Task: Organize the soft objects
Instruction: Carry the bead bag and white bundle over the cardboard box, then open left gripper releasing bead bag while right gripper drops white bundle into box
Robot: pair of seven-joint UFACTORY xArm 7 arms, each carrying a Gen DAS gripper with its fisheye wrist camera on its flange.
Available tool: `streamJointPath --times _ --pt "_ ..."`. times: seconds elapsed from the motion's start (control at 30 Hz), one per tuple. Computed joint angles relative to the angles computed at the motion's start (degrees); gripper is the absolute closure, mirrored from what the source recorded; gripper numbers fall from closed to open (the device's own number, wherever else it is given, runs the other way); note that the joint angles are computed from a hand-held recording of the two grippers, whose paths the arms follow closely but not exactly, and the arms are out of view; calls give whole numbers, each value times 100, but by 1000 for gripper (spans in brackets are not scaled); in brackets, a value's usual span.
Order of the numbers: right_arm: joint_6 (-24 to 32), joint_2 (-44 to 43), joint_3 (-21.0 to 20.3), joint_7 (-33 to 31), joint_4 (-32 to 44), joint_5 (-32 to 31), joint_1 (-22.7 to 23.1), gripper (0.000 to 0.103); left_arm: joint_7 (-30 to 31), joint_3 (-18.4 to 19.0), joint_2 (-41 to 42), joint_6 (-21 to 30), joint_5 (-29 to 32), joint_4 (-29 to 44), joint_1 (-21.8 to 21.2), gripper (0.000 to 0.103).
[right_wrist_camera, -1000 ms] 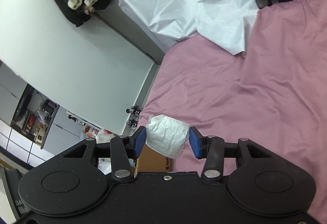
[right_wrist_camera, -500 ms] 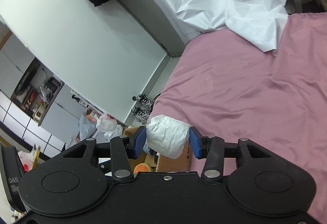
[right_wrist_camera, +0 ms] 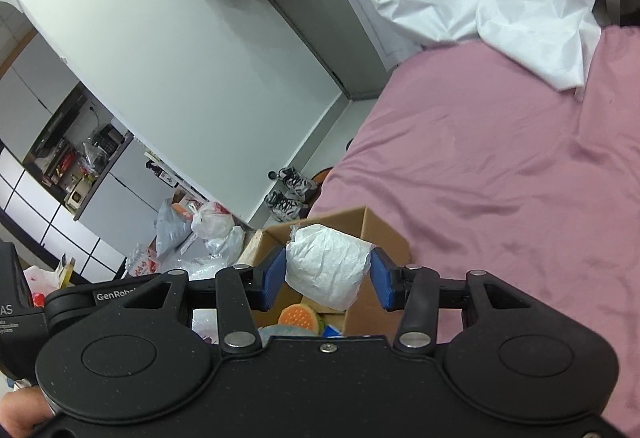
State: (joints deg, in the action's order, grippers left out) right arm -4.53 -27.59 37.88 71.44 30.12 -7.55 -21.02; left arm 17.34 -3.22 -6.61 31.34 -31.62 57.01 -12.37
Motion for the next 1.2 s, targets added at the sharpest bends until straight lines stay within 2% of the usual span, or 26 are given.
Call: streamJointPath --times 0.3,0.5,0.73,0.97,1.07,1.2 --pt "176 458 438 114 429 -311 -331 57 164 49 236 230 -33 269 163 61" --pt "354 702 233 279 629 -564 -136 48 311 12 353 414 11 492 241 61" --pt "446 523 6 726 493 -764 0 47 343 -73 452 474 54 567 240 61" --pt "525 534 -280 846 486 -905 258 44 230 -168 501 525 170 598 161 60" --pt "577 496 -375 924 460 -949 313 40 135 -211 486 422 269 556 109 60" --pt "561 466 -535 980 391 -958 459 39 193 -232 477 257 244 513 42 58"
